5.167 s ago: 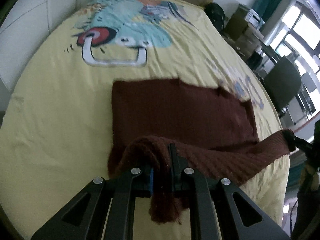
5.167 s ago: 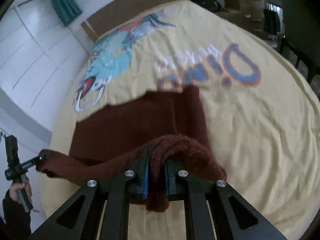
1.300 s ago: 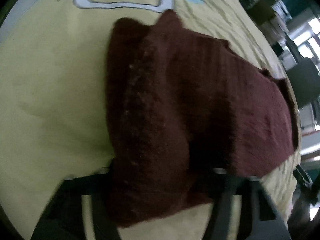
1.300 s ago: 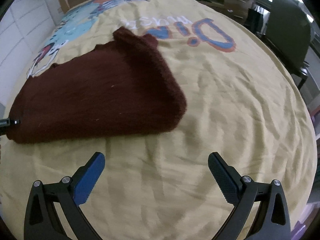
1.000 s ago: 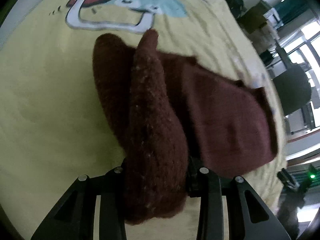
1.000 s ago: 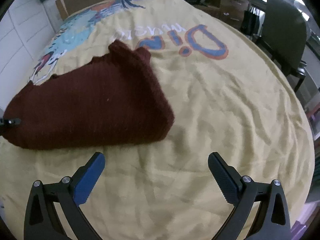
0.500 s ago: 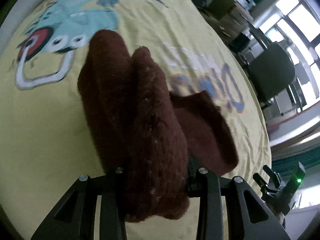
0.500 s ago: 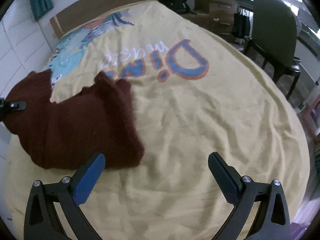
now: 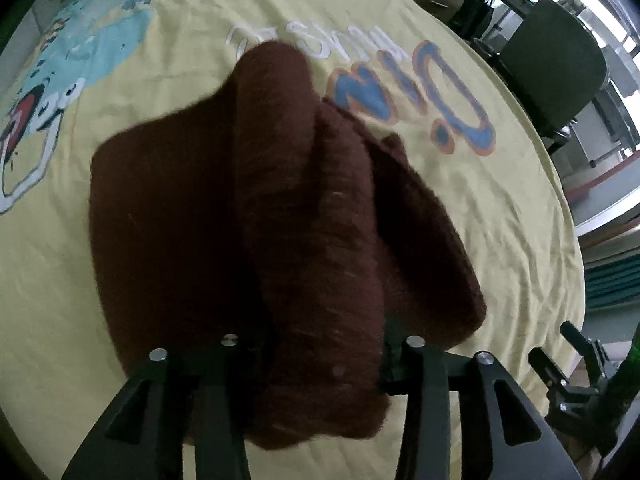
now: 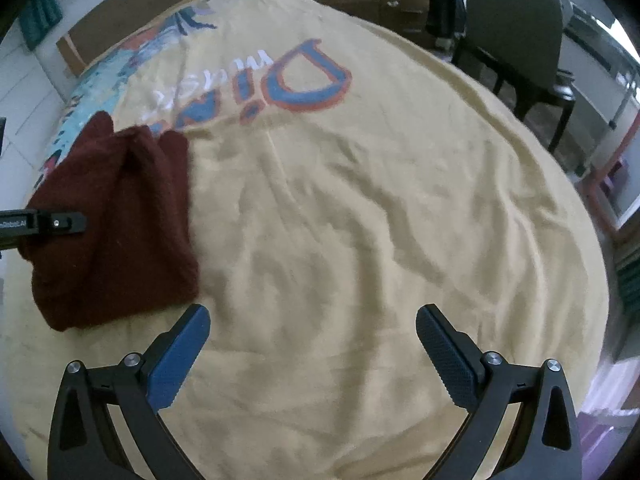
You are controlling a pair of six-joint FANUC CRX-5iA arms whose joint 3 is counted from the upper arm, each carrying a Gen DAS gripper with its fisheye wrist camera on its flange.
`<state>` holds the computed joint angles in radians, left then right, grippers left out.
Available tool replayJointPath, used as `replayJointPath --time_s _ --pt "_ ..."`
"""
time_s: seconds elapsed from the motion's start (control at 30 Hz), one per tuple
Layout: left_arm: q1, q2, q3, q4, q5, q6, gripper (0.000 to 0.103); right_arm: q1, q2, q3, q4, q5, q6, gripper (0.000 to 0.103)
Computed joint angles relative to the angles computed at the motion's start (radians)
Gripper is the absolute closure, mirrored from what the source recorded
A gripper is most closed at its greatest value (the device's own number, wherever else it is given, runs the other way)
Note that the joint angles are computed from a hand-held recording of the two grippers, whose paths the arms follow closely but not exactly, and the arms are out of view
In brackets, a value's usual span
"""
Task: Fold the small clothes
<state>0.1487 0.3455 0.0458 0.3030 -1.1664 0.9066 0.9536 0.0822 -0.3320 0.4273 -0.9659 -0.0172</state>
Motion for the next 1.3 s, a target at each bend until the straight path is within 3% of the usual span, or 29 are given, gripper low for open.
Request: replayJointPath --time_s 0.2,0.27,0.3,0.33,0.4,0.43,0.83,0.97,1.1,1.3 --pt "-0.032 -0.013 0.010 -0.068 0.028 0.029 0.056 0.006 -0.004 -0.025 -0.025 0.032 -0.009 0.000" --pt "-0.029 -0.023 0.001 -0.057 0.035 0.030 0.043 0.005 -0.001 -0.023 -0.029 0.034 -0.008 0.000" --pt "-0.024 -0.028 -0.002 -0.048 0.037 0.030 0.024 0.005 -0.002 -0.024 -0.030 0.033 -0.008 0.000" --pt "-0.022 -0.033 -0.004 -0.047 0.042 0.029 0.012 0.007 -0.003 -0.026 -0.028 0.033 -0.012 0.000" --pt "-0.019 -0.050 -0.013 -0.055 0.064 0.026 0.008 0.009 -0.005 -0.028 -0.023 0.034 -0.019 0.000" --pt "-0.020 -0.051 -0.006 -0.070 0.065 0.038 0.002 0.009 -0.004 -0.027 -0.024 0.034 -0.019 0.000" --pt "0.129 -0.100 -0.005 0.141 -0.089 -0.090 0.001 0.007 0.018 0.026 -0.027 0.027 0.038 0.000" --pt "0.182 -0.097 0.022 0.136 -0.094 -0.092 0.001 -0.006 0.050 0.100 -0.023 0.010 0.121 0.000" --pt "0.216 -0.097 0.025 0.041 -0.032 -0.075 0.001 -0.038 0.107 0.239 -0.062 -0.017 0.251 0.000" --pt "0.309 -0.080 -0.034 0.054 -0.022 -0.096 0.001 -0.079 0.267 0.544 -0.126 -0.127 0.462 0.001"
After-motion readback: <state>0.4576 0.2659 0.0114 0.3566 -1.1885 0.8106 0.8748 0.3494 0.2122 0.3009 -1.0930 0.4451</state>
